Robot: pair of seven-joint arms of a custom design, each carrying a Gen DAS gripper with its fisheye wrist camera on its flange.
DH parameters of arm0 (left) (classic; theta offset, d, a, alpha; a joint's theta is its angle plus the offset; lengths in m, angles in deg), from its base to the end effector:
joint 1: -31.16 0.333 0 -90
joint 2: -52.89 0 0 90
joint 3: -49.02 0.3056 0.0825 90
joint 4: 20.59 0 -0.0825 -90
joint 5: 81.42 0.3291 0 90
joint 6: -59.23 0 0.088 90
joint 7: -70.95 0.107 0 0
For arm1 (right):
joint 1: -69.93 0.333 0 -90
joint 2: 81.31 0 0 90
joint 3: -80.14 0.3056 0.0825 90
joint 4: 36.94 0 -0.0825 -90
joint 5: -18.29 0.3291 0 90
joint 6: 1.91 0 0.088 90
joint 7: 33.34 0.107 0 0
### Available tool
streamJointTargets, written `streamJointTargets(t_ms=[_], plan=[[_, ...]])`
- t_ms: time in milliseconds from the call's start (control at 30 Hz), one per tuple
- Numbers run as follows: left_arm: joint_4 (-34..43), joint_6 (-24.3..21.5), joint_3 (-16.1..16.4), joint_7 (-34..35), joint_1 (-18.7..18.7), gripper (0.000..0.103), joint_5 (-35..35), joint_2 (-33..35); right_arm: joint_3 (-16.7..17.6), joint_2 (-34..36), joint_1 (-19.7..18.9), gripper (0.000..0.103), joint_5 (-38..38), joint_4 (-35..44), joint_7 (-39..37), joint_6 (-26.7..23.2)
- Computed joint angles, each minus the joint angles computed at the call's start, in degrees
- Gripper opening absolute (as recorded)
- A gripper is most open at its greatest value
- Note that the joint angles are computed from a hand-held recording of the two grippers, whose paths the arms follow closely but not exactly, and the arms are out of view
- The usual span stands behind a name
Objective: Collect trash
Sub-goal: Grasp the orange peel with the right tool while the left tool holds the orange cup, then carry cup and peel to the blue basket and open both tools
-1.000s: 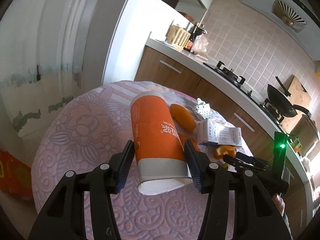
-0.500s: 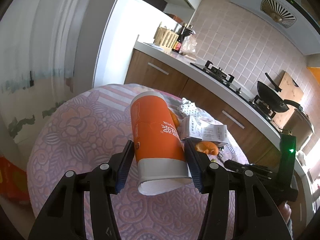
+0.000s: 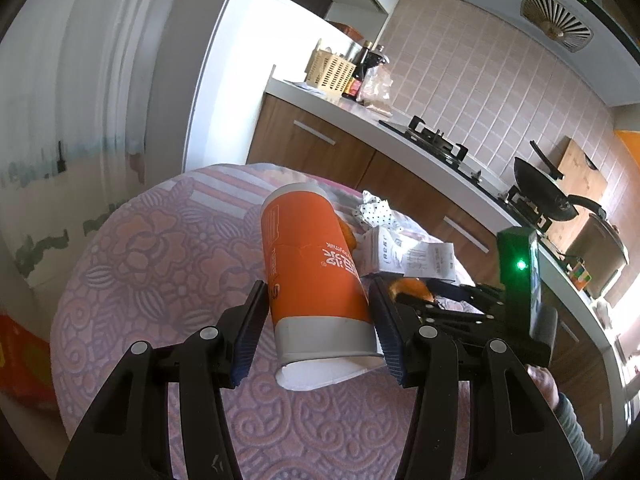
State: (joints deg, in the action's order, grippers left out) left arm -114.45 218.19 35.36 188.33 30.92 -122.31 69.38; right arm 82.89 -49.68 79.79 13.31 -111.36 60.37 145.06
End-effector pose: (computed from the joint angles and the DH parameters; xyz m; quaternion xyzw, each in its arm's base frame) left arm 0.6290 -0.1047 0.5533 -0.5856 0.6596 -0.4532 0.1289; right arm 0.6908 0.1461 0.5153 -0.7233 0.5950 -0.2292 0.2652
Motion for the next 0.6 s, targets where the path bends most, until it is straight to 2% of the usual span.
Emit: streamJointTargets(t_ms=[33, 67, 100, 133, 300, 400, 600], plan=[[0.18, -0.12, 0.08, -0.23, -0.13, 0.05, 0.32, 0.16, 0.21, -0.04, -0.2, 0.047, 0.29, -0.08, -0.22, 0.3], [0.23, -0.18, 0.09, -0.32, -0.2, 0.05, 0.53, 0.24, 0.97, -0.22, -0.84, 0.034, 1.26, -0.24, -1.14, 0.23], [0.28, -0.24, 0.02, -0.31, -0.21, 0.05, 0.55, 0.29, 1.79, -0.95, -1.58, 0.029, 2.61, -0.96, -1.99, 0.02], [0.34, -0.3, -0.16, -0.1, -0.16, 0.05, 0.34, 0.32, 1.26, -1.78, -1.27, 0.017, 2.4, -1.97, -1.46, 0.17], [0.27, -0.23, -0.9, 0.91, -0.53, 0.05, -0.53, -0.07, 1.06, -7.32, -1.86, 0.008, 3.97, -10.23, 0.23, 4.3], [-0.03, -0.24, -1.45, 2.39, -1.05, 0.05, -1.16, -0.84, 2.24, -11.94, -3.44, 0.008, 7.21, -16.54, -0.25, 8.63], [0.1, -1.08, -2.8, 6.15, -2.56, 0.05, -4.18, -2.07, -0.03, -20.68, -3.12, 0.007, 6.44, -27.26, 3.76, 15.58]])
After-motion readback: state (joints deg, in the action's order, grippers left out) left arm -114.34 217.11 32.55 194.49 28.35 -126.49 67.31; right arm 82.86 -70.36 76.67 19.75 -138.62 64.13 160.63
